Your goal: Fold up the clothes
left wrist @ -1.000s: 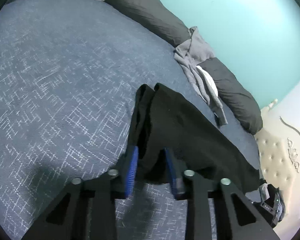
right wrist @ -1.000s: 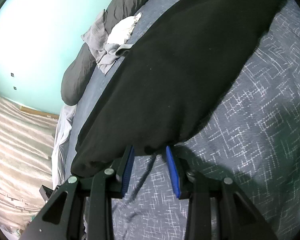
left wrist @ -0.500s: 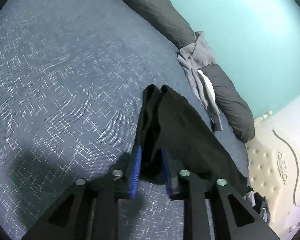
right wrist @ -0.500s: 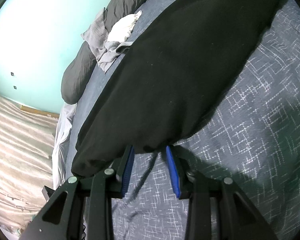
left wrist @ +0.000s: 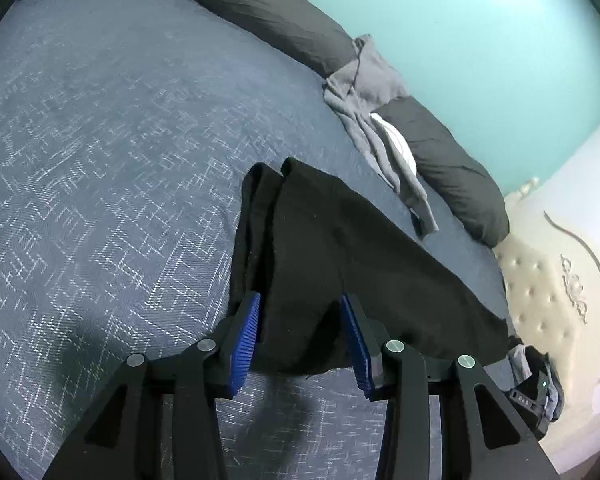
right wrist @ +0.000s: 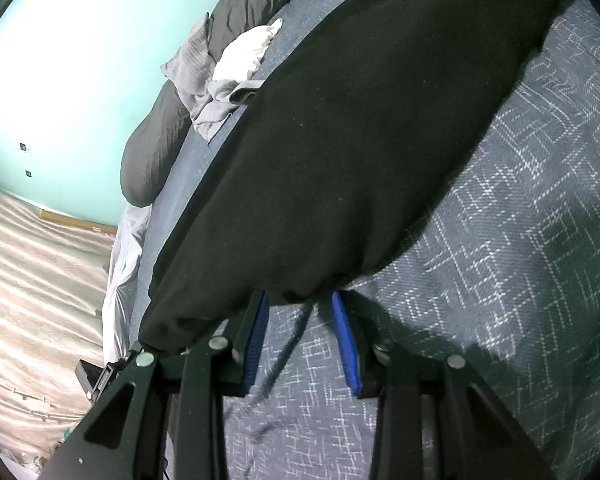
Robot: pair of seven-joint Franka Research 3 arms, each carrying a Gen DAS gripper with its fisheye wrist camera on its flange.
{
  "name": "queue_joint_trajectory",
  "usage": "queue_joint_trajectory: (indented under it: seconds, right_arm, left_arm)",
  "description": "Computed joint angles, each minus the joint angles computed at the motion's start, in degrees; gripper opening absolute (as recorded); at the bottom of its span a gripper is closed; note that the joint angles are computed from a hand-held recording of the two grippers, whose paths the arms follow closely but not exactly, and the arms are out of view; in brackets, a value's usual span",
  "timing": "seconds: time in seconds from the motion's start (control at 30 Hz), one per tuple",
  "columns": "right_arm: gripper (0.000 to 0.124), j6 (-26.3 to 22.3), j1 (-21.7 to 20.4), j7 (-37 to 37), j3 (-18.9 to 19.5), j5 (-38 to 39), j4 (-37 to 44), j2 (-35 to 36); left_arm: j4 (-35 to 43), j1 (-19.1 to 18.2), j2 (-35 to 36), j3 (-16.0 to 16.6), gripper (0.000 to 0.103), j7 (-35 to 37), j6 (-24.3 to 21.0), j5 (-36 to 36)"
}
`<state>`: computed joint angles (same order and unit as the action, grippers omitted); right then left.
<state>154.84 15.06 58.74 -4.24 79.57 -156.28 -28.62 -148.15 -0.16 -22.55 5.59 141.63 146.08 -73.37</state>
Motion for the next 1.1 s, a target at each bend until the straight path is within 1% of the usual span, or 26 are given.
queue_joint_trajectory:
  seconds: [0.07,0.13,0.2,0.23,0.27,0.37,0.5,0.63,0.8,0.83,0.93,1.0,1.1]
  right_arm:
    - [0.034,0.05,0.04,0.06,0.05,-0.07,-0.04,0.01]
    - [0.034,0.11,0.11,0.11,0.1,-0.1,-0.04,0.04]
    - [0.034,0.17,0.18,0.17,0.15,-0.2,-0.04,0.11]
    - [0.034,0.22,0.26,0.15,0.18,-0.14,0.04,0.24]
    - [0.034,0.21,0.33,0.12,0.18,-0.07,0.07,0.33]
    - [0.034,0.15,0.54,-0.05,0.37,-0.23,0.18,0.55]
    - [0.034,0.16,1.14,-0.67,0.81,-0.64,0.45,0.44]
    - [0.034,-0.49,2.33,-1.76,1.42,-1.11,1.09,0.1]
    - [0.034,-1.31,4.44,-0.65,2.78,-2.36,2.72,0.81]
    - [0.036,-1.42,5.03,-0.28,3.08,-2.21,3.26,1.18]
    - [0.044,-1.61,6.59,1.25,4.18,-2.07,6.23,3.7]
    - [0.045,-0.93,7.25,2.41,5.03,-2.44,8.53,5.7]
    - [0.047,-0.4,7.75,6.67,6.61,-6.09,12.72,9.74]
  left_arm:
    - [0.23,0.27,0.49,0.45,0.043,-0.06,-1.13,0.13]
    - [0.09,0.58,0.24,0.11,0.038,-0.2,-0.82,0.7]
    - [-0.07,0.68,-0.03,-0.05,0.024,-0.39,-0.44,1.34]
    - [-0.16,0.68,-0.16,-0.08,0.022,-0.49,-0.23,1.68]
    - [-0.21,0.58,-0.36,0.09,0.017,-0.43,-0.33,1.7]
    - [-0.32,0.33,-1.04,0.66,0.011,0.13,-1.07,1.14]
    - [-0.64,0.03,-1.89,0.45,0.01,0.19,-0.37,1.81]
    - [-0.73,0.04,-1.98,1.24,0.009,0.33,-1.15,2.4]
    - [-0.44,0.76,-1.21,2.41,0.009,0.28,-2.93,1.73]
    - [-0.3,1.05,-0.85,2.63,0.008,0.24,-3.47,1.44]
    - [-0.1,1.96,-0.32,2.67,0.008,0.64,-4.89,0.71]
    - [-0.04,2.54,-0.08,2.58,0.008,0.92,-5.67,0.33]
    - [-0.01,3.39,0.24,2.46,0.007,1.1,-6.94,-0.17]
